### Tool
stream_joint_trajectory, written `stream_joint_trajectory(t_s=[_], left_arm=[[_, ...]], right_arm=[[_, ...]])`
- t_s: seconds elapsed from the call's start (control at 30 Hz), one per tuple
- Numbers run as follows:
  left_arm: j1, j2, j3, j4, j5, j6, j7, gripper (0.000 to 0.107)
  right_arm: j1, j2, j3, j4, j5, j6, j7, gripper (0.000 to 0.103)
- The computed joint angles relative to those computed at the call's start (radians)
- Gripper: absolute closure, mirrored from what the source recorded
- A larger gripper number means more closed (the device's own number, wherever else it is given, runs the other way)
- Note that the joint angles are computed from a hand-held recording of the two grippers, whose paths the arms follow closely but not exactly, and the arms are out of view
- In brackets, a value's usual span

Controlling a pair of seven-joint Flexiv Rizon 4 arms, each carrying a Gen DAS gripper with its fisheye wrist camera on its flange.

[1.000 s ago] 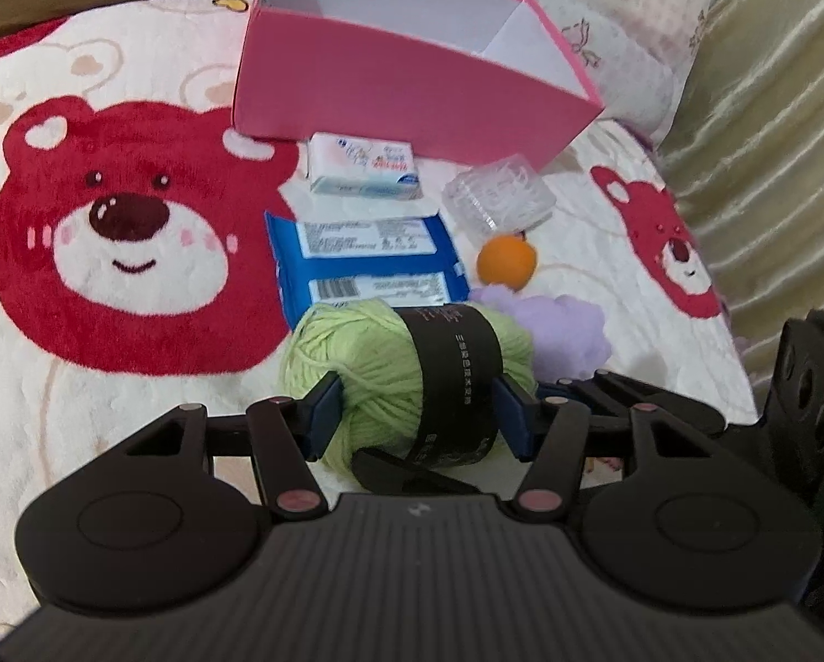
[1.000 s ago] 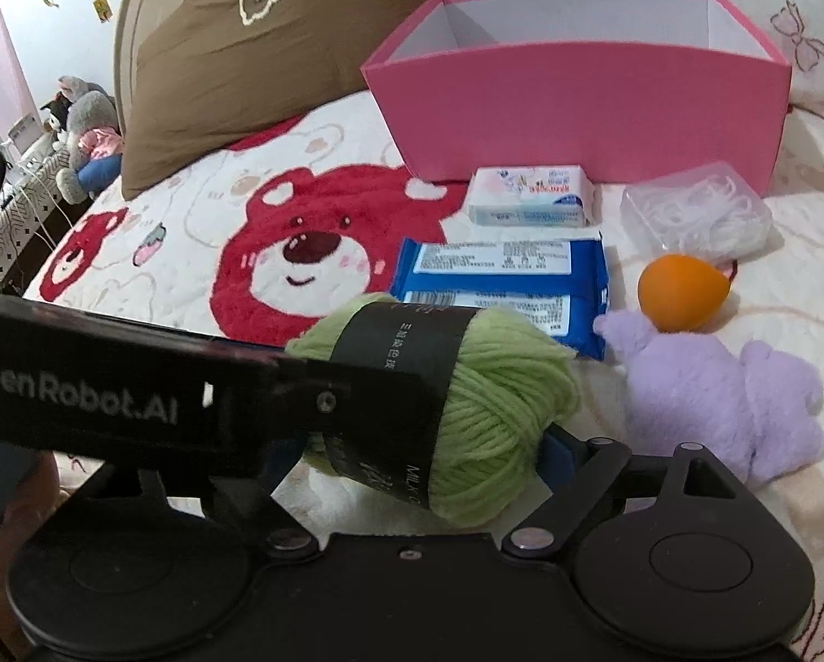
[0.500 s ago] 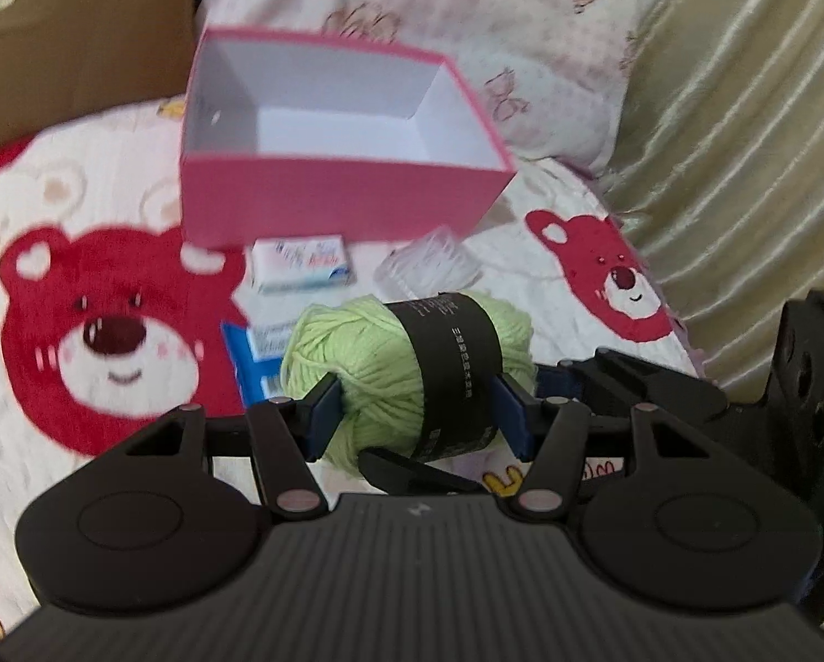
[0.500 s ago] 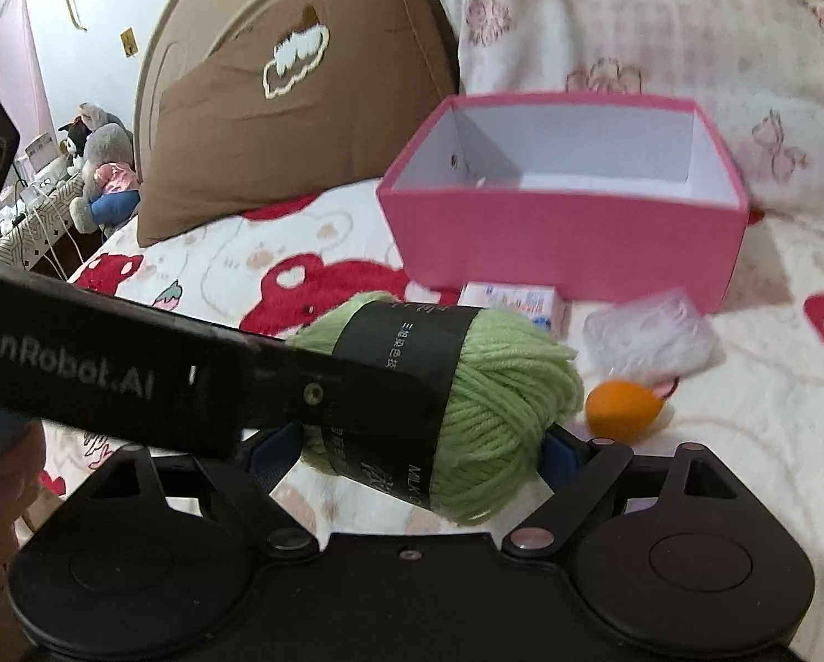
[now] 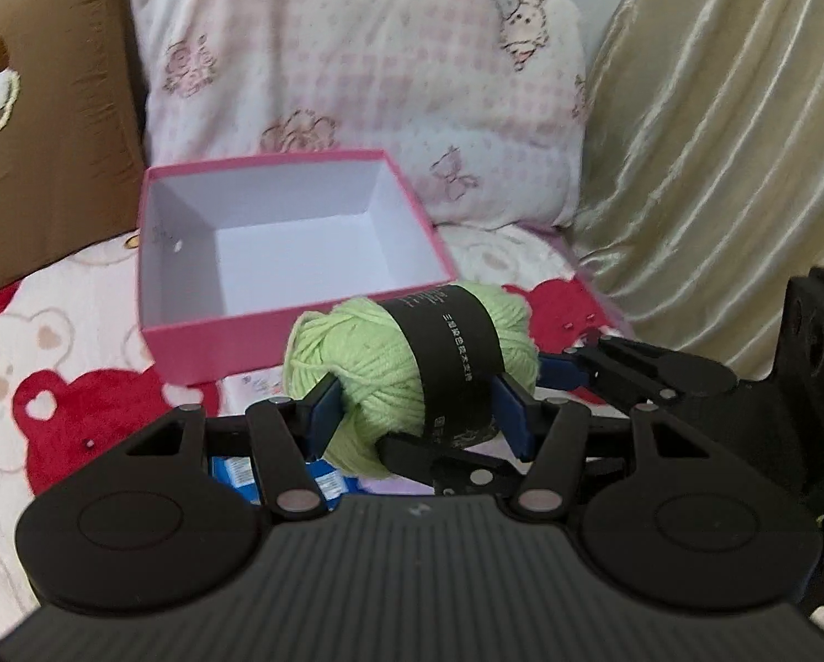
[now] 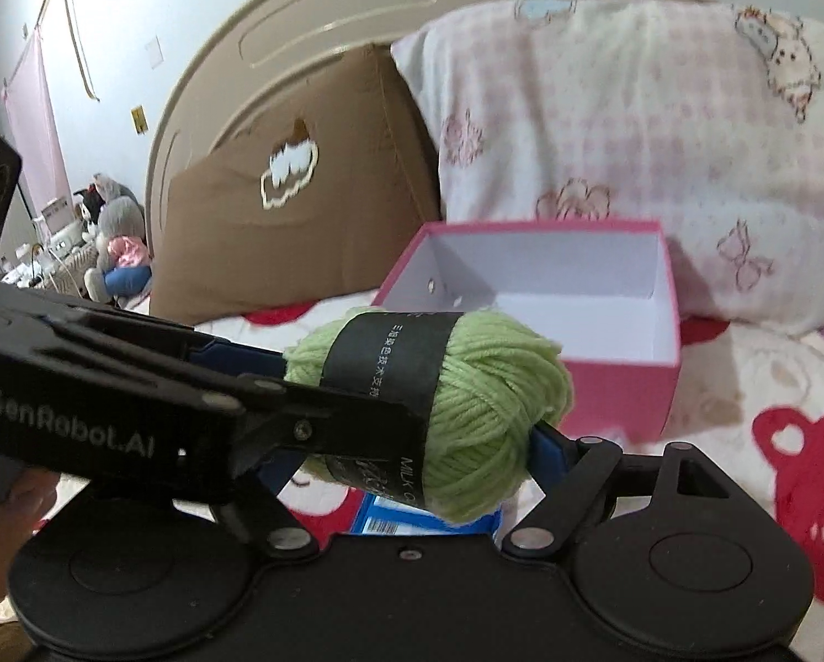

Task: Organize objects
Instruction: 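Lift the yarn ball with the left tool and carry it over the pink box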

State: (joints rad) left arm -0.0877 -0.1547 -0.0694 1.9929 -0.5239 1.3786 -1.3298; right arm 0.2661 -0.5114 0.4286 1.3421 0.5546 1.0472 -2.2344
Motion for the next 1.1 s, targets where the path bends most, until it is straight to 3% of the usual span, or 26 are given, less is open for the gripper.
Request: stream_joint_trajectory(t_s=[0.1,0.3,0.53,0.77,1.1], left_arm=[[0.002,-0.026,-0.017,-0.044,-0.021,-0.01,0.013,0.05],[0.004,-0.089,-0.008,-0.166,0.052,-0.071,-0.043,0.05],[0.055,-0.152,-0.063,-0.214,-0.069,-0.082,0.028,0.05],[0.071,-0.214,-0.02,-0.3,-0.008,-0.132,-0.023,0.05],[0.115,-0.296,-0.024,-0.395,0.035,-0.138,-0.046,0.049]], right_arm=[[-0.019,-0.001,0.001,-0.023,0.01,-0.013,-0.013,0.019],[-0.009,-0.045,-0.035,-0.127,-0.017,-0.072,0.049,0.019],[0.015,-0.109,-0.061,-0.229,-0.079,-0.122,0.08,0.019],[0.075,-0.227,-0.088,-0.409,-0.187,-0.216,0.103,0.019],[0.121,-0.388,-0.093,-0.673,-0.19,-0.327,0.132,0.019]])
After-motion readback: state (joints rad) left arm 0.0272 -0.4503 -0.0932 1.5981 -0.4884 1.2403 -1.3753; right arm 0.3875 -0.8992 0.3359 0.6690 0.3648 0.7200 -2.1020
